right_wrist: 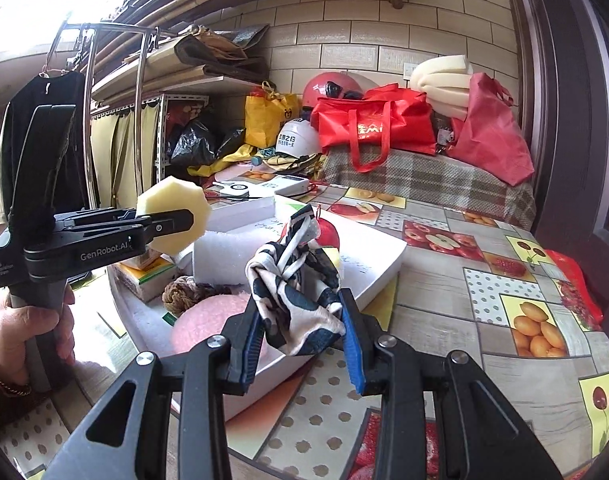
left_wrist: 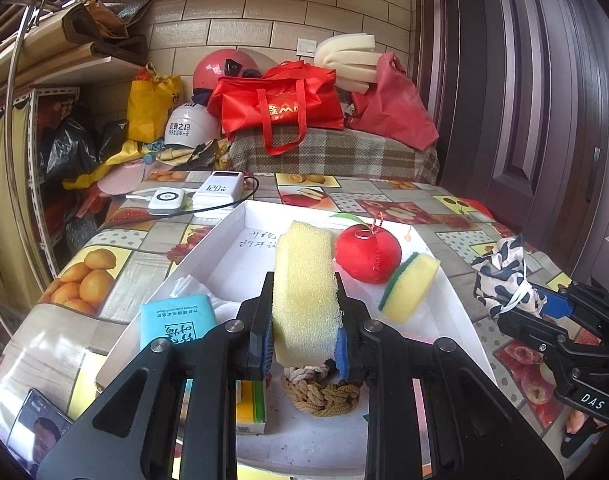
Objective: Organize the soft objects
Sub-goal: 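Carry the foam block and zebra-print cloth toward the white box, then lower the foam block and zebra cloth into the box and open both grippers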
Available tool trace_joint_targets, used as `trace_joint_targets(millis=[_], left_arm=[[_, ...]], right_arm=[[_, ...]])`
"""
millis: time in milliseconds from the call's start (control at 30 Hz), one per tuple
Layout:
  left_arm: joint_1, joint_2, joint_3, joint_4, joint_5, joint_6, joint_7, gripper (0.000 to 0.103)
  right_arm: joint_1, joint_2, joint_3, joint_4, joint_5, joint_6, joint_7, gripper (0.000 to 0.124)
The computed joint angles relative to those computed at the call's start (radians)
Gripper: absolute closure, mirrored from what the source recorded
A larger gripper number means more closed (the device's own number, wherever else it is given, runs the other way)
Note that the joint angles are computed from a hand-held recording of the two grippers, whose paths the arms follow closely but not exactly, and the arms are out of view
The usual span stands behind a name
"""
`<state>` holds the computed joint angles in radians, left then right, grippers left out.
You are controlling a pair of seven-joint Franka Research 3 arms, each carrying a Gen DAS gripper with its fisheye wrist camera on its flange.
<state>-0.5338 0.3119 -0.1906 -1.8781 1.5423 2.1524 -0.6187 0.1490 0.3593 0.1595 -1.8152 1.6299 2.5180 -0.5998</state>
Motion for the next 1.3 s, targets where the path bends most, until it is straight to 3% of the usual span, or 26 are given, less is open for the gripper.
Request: trace_joint_targets(millis=[500, 933, 1100, 1200, 1300], left_arm=[[0.026, -0.028, 0.002, -0.042, 0.004, 0.027, -0.031, 0.08], [0.043, -0.026, -0.002, -0.036, -0.003, 0.055, -0.014, 0.08], [0.048, -0.012, 0.004, -0.015, -0.025, 0.058, 0.015, 0.08], [0.055, 0.007, 0.012, 0.014, -0.058, 0.061, 0.046, 0.08], [0.053, 0.027, 0.021, 0.043, -0.09, 0.052, 0.085, 0.08]], right_arm=[[0.027, 0.095, 0.032, 0.117, -0.305, 0.044, 0.307, 0.089], [0.039, 0.209, 0.09, 0.261, -0.5, 0.116, 0.473, 0.089], [0.045, 0.277, 0.095, 0.358, -0.604, 0.12, 0.629, 0.089], [0.006, 0.275, 0.135, 0.35, -0.595, 0.114, 0.618, 0.089], [-0.02, 0.255, 0.177, 0.313, -0.546, 0.147, 0.523, 0.089]])
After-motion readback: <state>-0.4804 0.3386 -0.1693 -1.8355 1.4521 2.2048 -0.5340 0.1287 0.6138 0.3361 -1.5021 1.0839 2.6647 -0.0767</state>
